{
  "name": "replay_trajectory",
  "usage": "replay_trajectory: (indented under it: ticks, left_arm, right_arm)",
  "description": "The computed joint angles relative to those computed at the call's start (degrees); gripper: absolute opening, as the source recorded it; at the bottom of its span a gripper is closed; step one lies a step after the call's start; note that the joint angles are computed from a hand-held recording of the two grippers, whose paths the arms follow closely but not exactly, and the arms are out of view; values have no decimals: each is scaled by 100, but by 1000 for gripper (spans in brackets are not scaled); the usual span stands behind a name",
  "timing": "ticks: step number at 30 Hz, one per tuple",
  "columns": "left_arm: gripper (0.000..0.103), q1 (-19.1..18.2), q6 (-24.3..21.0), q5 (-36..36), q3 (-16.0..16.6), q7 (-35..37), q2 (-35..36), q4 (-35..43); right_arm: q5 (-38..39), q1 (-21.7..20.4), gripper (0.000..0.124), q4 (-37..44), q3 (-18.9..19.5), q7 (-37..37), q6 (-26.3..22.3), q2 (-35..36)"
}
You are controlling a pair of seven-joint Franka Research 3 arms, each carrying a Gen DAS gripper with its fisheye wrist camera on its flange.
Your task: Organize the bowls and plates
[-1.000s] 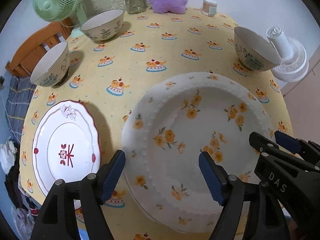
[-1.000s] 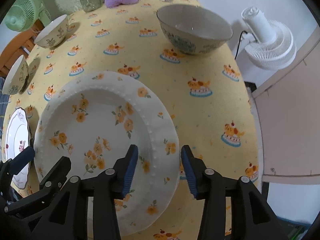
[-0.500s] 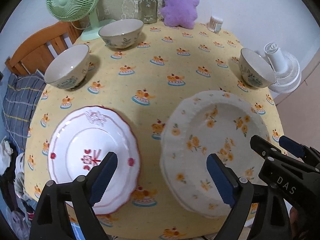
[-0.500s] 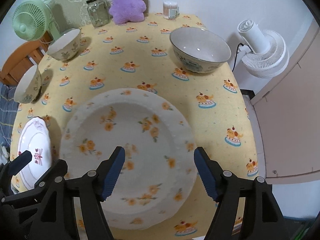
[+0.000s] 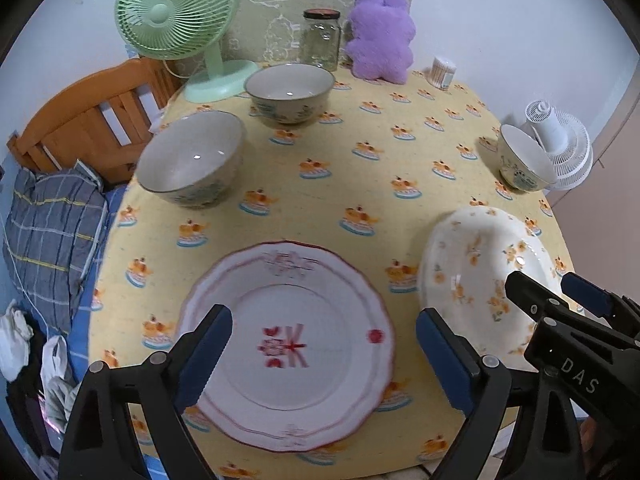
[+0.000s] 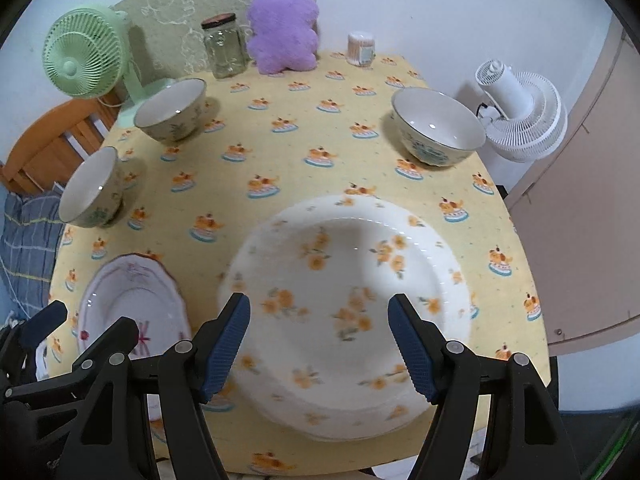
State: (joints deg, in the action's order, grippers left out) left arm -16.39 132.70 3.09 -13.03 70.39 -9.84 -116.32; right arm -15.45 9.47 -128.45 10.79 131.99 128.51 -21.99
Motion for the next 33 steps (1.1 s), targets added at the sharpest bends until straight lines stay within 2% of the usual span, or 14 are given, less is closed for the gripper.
replay_trajectory:
  ticks: [5,11,14,20,28,33]
  left_arm:
    - [94,87,207,-182,204,537,-207,-280]
    - [94,201,490,-358,376,1102,-446,-682]
    - [94,223,472,-479,435,1318,-505,-784]
    - [93,276,579,-579,472,1555,-562,-997]
    - [91,402,710,-400,407,1334,-400,-1143]
    - [84,428,695,-379,397,1298,-178,-1108]
  right_arm:
    - [-296,76,74,245,317,725,-194,192]
    - [-517,304,74,386,434,1603,-259,390]
    - [-502,465,74,473,420,1860,-284,519]
    - [-628,745,74,573,367,1955,-229,745]
    - [-588,925,74,472,234,1987,156,1011]
    - [-538,1017,72,548,131,1873,247,1302]
